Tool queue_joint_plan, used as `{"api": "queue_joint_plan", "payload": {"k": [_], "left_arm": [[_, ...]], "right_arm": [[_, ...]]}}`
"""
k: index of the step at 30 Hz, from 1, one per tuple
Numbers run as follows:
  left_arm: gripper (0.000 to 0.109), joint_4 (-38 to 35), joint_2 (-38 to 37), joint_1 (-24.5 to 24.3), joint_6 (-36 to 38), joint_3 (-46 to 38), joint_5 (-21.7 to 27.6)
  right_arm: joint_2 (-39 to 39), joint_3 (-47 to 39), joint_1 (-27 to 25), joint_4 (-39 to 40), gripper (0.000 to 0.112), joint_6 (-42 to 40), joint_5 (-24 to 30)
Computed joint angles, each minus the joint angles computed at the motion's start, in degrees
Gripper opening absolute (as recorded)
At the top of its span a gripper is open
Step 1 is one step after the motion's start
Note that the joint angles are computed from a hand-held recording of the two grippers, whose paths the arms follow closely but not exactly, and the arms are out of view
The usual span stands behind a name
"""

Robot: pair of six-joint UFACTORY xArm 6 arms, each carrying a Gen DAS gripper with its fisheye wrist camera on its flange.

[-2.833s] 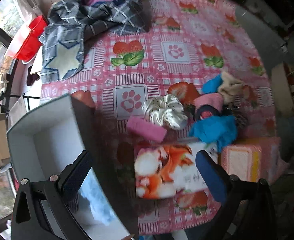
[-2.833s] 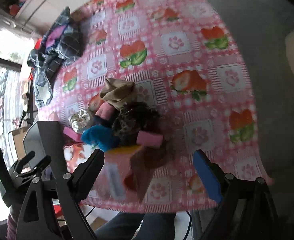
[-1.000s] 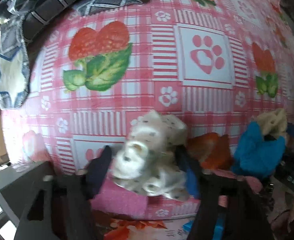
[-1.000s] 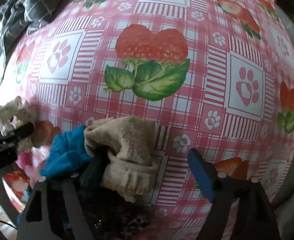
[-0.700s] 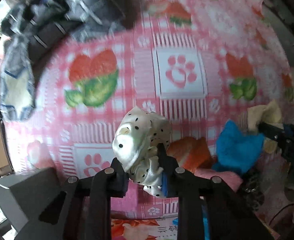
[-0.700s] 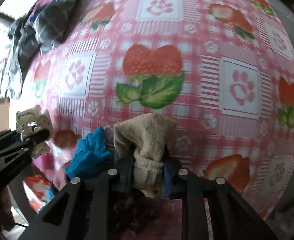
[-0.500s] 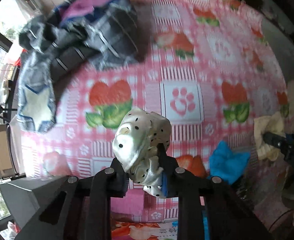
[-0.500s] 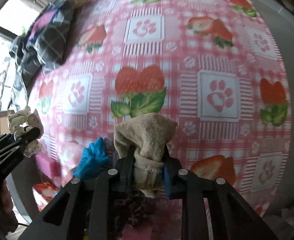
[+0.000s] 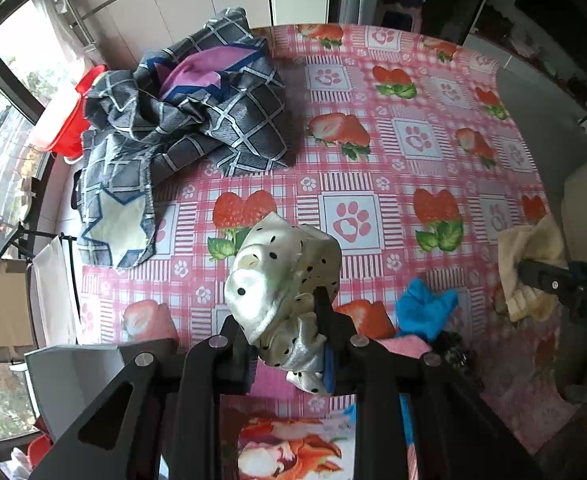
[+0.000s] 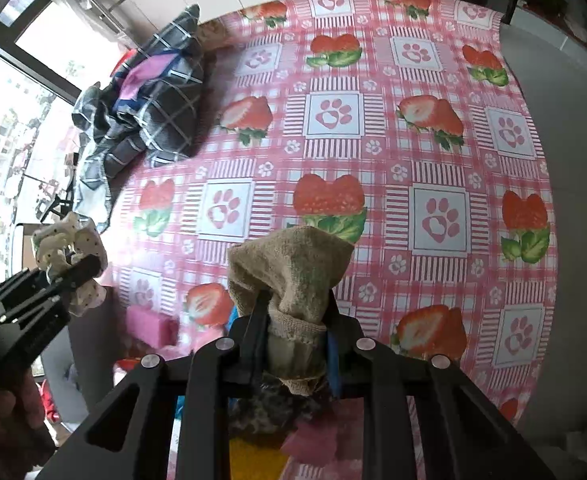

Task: Organize soft objects
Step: 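Lift the scrunchie and beige sock and carry both over the white box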

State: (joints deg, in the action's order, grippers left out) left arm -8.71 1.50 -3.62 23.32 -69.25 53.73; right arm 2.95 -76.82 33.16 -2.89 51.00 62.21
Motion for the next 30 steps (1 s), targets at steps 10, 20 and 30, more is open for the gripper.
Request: {"api": "queue_joint_plan", "payload": {"k": [10, 20, 30], "left_arm": [[0.027, -4.78, -12.1, 4.25, 9.21, 9.0, 3.72], [0.027, -6.93, -23.73, 9.11, 19.22, 17.2, 10.78], [0.027, -7.67, -29.18, 16.45, 26.68, 20.85, 15.6]], "right_arm": [[-4.18, -0.14, 6.77, -3.13, 0.025, 8.72, 4.1], [-6.2, -0.34, 15.31, -5.16, 0.025, 20.25, 6.97], [-5.93, -2.23, 22.48, -7.59, 0.025, 31.44, 10.26]]}}
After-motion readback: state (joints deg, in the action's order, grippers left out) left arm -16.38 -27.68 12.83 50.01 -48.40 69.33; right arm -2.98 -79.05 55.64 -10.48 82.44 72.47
